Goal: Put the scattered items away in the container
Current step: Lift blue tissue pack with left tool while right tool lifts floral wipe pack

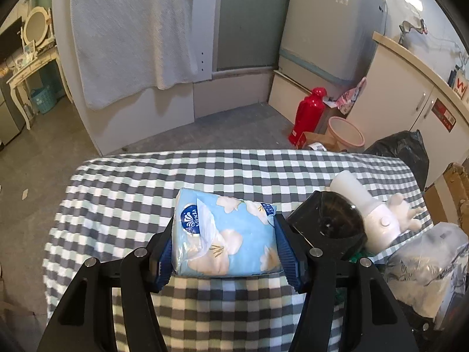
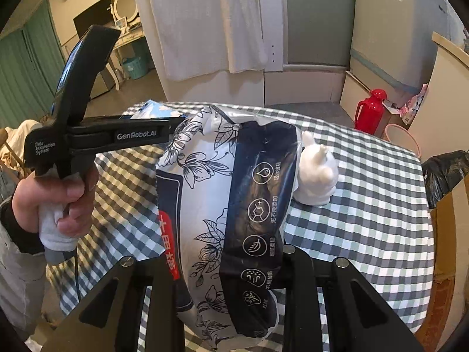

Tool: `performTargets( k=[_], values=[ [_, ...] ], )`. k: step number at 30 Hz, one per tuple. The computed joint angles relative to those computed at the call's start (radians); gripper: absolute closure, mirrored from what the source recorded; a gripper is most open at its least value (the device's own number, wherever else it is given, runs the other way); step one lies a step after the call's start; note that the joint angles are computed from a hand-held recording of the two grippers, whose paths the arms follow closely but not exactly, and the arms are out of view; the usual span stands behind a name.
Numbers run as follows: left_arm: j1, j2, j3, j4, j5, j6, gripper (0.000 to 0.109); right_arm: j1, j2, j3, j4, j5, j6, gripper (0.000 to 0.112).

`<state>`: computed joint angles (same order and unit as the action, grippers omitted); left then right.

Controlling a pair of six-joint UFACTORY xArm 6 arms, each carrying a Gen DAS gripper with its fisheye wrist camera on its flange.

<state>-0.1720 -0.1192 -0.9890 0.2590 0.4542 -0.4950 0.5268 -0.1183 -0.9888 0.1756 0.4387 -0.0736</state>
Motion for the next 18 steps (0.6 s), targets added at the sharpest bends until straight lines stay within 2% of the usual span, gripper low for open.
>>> performTargets(
  k=[18],
  values=[
    [-0.070, -0.247, 0.029, 0.229, 0.123, -0.225, 0.047, 0.017, -0.172, 0.054, -0.039, -0.026, 0.063, 0.087]
  ],
)
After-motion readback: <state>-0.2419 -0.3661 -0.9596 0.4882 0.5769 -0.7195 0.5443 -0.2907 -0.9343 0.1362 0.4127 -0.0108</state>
